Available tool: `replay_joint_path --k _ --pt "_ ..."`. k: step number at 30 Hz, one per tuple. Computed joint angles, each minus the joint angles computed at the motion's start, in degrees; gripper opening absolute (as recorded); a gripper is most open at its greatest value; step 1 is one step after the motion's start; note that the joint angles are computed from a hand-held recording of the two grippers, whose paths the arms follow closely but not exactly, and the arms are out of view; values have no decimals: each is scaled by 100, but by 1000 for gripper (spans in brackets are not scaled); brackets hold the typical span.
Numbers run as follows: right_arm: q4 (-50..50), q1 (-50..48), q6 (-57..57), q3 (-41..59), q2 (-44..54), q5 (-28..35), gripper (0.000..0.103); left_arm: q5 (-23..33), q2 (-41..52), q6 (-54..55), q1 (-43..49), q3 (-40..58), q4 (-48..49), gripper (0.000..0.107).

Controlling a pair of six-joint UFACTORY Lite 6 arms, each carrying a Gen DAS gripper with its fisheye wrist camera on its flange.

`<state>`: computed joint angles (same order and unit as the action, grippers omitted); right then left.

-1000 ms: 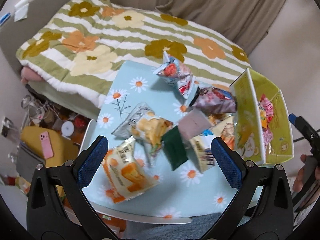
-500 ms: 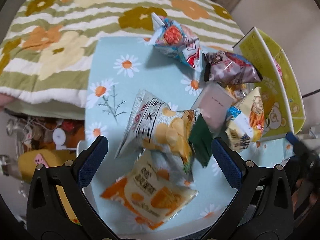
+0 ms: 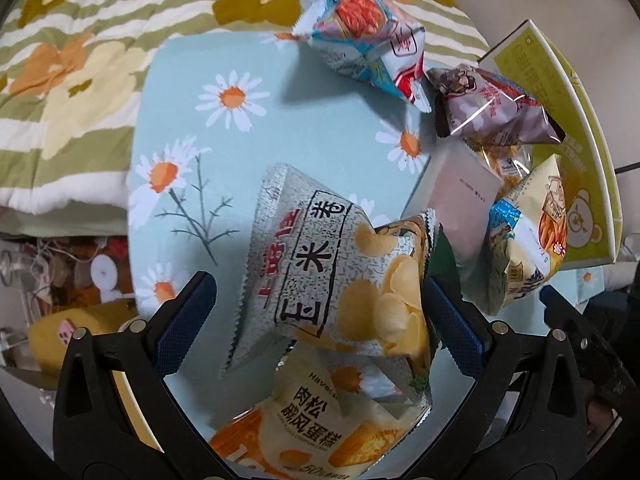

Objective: Organize snacks
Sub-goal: 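Grasp the white corn chip bag with the left tool while the right tool grasps the orange fries bag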

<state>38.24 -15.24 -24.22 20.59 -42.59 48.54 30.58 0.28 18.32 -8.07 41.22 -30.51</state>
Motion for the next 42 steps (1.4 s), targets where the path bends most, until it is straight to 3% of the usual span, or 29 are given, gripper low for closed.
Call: replay_joint_path --k 3,6,12,25,27,29,31,37,42 --pt "170 -33 -3 -31 77 -128 103 -4 113 363 69 -9 -329 99" --pt "188 62 60 0 202 -284 103 42 102 897 253 -82 -899 89" --pt "562 133 40 -26 678 -650 103 -14 -35 1178 330 -223 -1175 81" --pt "812 -26 -201 113 1192 -828 103 -212 -811 102 175 -340 10 77" --pt "909 -67 -290 116 1229 -782 92 -164 -857 125 218 -339 -13 77" --pt "868 -89 -330 168 1360 -739 75 -146 -924 98 236 -367 12 77" --pt "888 -190 -469 181 1481 -649 66 -129 -965 101 258 -399 -8 77" --pt "791 -534 -639 253 1269 -271 54 -25 -1289 -151 224 -495 132 77" --pt "602 -784 -640 415 1006 142 54 174 -1625 -403 234 -472 254 77"
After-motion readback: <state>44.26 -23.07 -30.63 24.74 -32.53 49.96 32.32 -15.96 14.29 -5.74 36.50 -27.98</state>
